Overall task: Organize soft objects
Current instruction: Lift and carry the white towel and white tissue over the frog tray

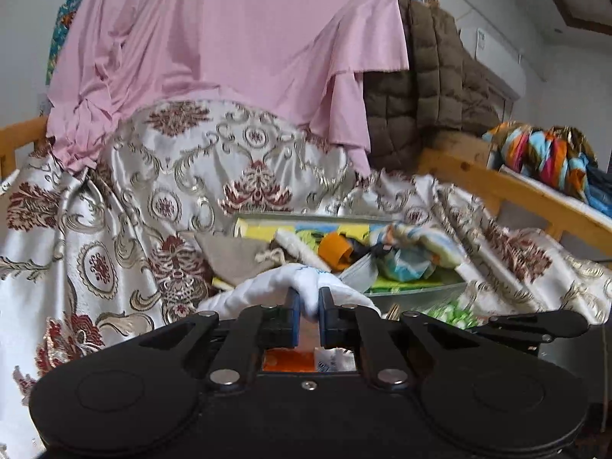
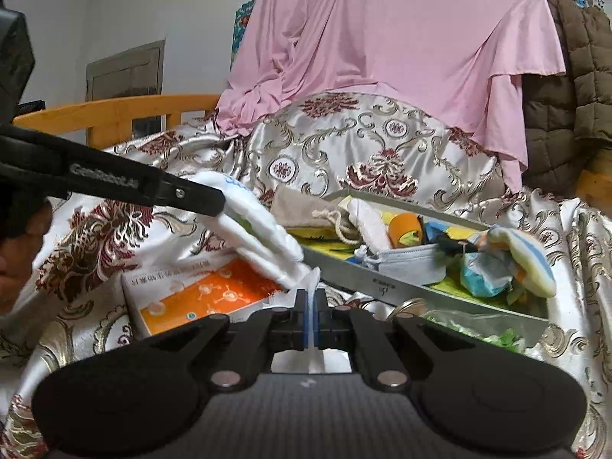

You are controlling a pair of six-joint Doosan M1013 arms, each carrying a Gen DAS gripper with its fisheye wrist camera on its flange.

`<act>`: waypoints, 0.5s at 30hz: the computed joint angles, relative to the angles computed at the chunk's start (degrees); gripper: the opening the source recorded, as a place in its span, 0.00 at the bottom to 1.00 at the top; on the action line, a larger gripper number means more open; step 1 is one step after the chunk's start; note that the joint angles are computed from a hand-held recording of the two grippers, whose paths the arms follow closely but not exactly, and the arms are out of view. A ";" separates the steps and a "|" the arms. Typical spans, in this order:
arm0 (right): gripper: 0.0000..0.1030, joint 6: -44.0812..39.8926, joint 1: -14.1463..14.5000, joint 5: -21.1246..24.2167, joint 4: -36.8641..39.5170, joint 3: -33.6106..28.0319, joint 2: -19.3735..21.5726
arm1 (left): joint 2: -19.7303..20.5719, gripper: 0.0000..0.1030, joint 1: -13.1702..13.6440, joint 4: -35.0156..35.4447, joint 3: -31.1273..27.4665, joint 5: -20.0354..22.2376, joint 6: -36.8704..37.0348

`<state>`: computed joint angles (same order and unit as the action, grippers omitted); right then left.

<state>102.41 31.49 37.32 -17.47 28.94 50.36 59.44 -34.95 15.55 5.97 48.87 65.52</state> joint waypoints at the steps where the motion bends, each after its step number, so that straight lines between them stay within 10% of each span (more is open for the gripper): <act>1: 0.02 0.49 0.01 -0.45 -0.23 0.62 -0.42 | -1.46 0.09 -0.08 0.49 2.74 -1.46 -1.38; 10: 0.02 4.36 0.24 -2.90 -5.29 3.95 -3.61 | -8.00 0.09 -0.72 5.19 13.00 -7.10 -11.47; 15: 0.02 4.65 0.01 -2.95 -5.55 3.96 -4.98 | -4.79 0.09 -0.55 1.26 4.41 -0.93 -5.56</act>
<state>107.06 31.51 34.37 -23.02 32.90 45.38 54.65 -35.50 16.81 10.37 47.94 59.96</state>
